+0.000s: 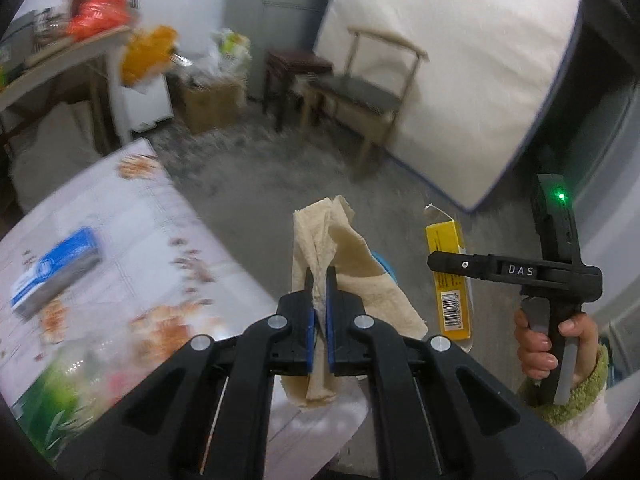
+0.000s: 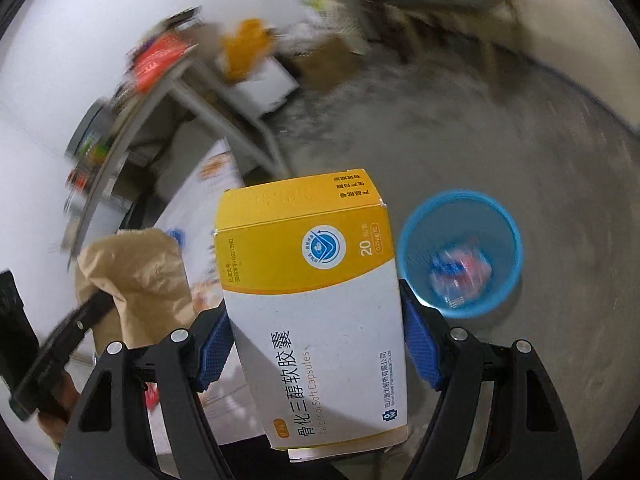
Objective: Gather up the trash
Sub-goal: 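Carry both to the wastebasket and open both tools over it, then move both tools back to the table toward the green bottle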
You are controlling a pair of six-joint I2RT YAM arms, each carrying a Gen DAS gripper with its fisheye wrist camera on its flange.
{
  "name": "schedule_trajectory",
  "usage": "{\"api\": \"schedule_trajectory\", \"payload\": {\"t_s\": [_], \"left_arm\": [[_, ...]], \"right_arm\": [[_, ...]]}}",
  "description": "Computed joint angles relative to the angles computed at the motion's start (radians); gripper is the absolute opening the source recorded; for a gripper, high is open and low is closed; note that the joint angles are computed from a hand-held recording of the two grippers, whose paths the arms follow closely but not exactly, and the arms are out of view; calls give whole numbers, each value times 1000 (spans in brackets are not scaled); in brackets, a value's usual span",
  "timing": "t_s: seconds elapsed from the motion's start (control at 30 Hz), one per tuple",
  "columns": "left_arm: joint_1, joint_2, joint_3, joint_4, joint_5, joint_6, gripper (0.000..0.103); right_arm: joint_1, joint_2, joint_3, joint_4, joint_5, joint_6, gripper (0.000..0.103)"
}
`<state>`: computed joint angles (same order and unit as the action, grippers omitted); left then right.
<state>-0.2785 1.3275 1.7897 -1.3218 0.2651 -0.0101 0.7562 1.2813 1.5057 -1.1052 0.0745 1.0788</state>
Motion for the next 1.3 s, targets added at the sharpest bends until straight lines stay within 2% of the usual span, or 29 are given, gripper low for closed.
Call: {"api": "schedule_trajectory", "payload": {"t_s": [0.1, 0.23, 0.43, 0.47, 0.53, 0.57, 0.6, 0.7, 0.87, 1.1, 1.3], "left_arm": [[-139, 93, -23, 56, -78, -48, 3], [-250, 264, 16, 94, -130, -82, 3], [-316, 494, 136, 111, -154, -121, 3], [-324, 537, 162, 121, -161, -126, 5], [-332, 593, 196, 130, -161, -130, 20], [-337, 633, 227, 129, -167, -136, 41], [-344, 655, 232, 145, -176, -145, 55], [-357, 705, 258, 160, -222, -165, 58], [-344, 651, 181, 195, -207, -169, 61], [-323, 511, 101, 198, -224, -150, 64], [-322, 328, 13, 182, -213, -139, 72]], "right_arm": [[-92, -114, -196, 69, -57, 31, 73], [-261, -208, -416, 183, -188, 13, 73], [-481, -122, -541, 362, -346, -79, 73], [-513, -101, -553, 395, -376, -102, 78], [-566, -31, -562, 453, -396, -133, 86], [-578, 16, -552, 469, -385, -159, 90], [-597, 56, -543, 475, -386, -193, 91], [-597, 166, -513, 464, -339, -206, 91], [-579, 95, -617, 524, -340, -170, 91], [-477, -85, -696, 435, -245, -105, 91], [-286, -237, -653, 297, -110, 3, 91]]}}
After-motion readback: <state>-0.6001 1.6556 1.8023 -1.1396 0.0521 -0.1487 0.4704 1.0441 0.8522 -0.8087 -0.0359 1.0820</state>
